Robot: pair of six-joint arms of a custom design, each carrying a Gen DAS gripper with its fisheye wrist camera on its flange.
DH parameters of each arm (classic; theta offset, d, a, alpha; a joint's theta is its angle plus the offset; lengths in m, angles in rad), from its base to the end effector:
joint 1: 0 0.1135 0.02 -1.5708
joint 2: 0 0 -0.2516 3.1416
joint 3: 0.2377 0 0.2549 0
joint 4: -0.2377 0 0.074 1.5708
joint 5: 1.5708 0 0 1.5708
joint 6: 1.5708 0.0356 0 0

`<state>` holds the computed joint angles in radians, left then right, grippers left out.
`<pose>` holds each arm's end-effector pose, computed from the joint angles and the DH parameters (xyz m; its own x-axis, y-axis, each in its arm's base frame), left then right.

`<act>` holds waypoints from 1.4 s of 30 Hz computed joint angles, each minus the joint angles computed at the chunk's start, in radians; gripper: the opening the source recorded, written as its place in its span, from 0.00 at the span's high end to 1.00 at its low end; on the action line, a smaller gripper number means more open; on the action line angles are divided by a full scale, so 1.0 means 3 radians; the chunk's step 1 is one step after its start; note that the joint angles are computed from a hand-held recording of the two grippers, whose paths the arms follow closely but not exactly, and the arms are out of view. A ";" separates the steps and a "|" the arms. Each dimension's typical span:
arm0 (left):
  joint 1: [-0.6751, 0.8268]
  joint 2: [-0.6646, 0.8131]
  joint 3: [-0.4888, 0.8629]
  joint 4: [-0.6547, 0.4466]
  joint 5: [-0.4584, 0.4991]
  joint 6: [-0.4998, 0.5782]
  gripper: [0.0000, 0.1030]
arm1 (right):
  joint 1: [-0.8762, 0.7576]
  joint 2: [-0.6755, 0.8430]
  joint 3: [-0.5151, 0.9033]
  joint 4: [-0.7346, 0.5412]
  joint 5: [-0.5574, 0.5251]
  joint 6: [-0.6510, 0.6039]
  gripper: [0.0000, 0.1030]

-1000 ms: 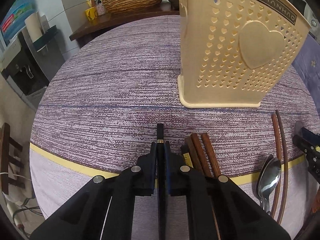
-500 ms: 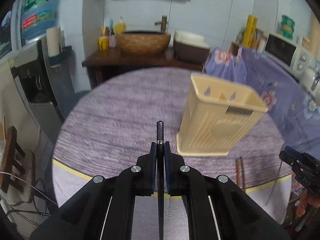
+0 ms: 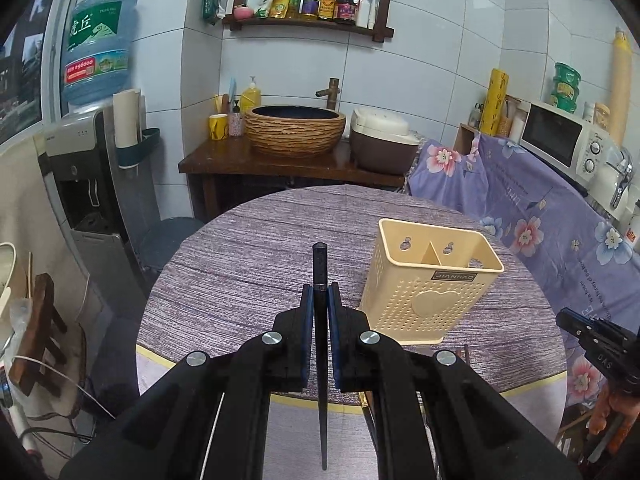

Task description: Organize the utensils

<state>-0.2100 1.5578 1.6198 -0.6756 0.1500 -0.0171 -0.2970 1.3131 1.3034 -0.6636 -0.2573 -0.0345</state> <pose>0.3408 -0.0781 0.3775 -0.5686 0.1039 -0.8160 0.3159 0.9435 -0.1000 0.2789 -0.0759 0.3468 -0.5991 0.1485 -0.7868 0.0722 0.9887 0.1316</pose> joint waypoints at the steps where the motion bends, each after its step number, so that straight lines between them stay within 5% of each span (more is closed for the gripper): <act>1: 0.0016 0.0002 0.0005 -0.0009 0.0024 0.0006 0.92 | -0.0003 0.0032 -0.0018 0.0032 -0.0016 -0.0001 0.89; 3: 0.0024 0.0012 0.0019 -0.0020 0.0043 0.0010 0.92 | 0.0003 0.0089 -0.0072 0.0121 -0.0049 -0.0035 0.87; 6: 0.0025 0.0005 0.0009 -0.0003 0.0040 0.0001 0.92 | 0.0074 0.0238 -0.0105 0.0152 -0.0144 -0.0116 0.55; 13: 0.0045 -0.0028 -0.0024 0.0012 0.0078 0.0021 0.92 | 0.0533 0.0633 0.0091 -0.0095 -0.0559 -0.0814 0.55; 26: 0.0030 -0.0064 -0.0095 0.0079 0.0053 0.0047 0.92 | 0.1008 0.1646 0.1027 -0.0940 -0.0523 -0.2008 0.50; 33: 0.0016 -0.0131 -0.0178 0.0124 0.0071 0.0076 0.92 | 0.1115 0.2070 0.1440 -0.1078 -0.0193 -0.2277 0.48; 39: 0.0009 -0.0127 -0.0187 0.0137 0.0073 0.0088 0.92 | 0.1126 0.2309 0.1726 -0.1302 -0.0251 -0.2406 0.49; 42: 0.0012 -0.0129 -0.0192 0.0143 0.0082 0.0085 0.92 | 0.1120 0.2274 0.1683 -0.1264 -0.0273 -0.2368 0.60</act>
<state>-0.2063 1.5190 1.5622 -0.6328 0.1748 0.0083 0.0389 1.9953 1.8083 -1.0429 -0.3393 -0.7448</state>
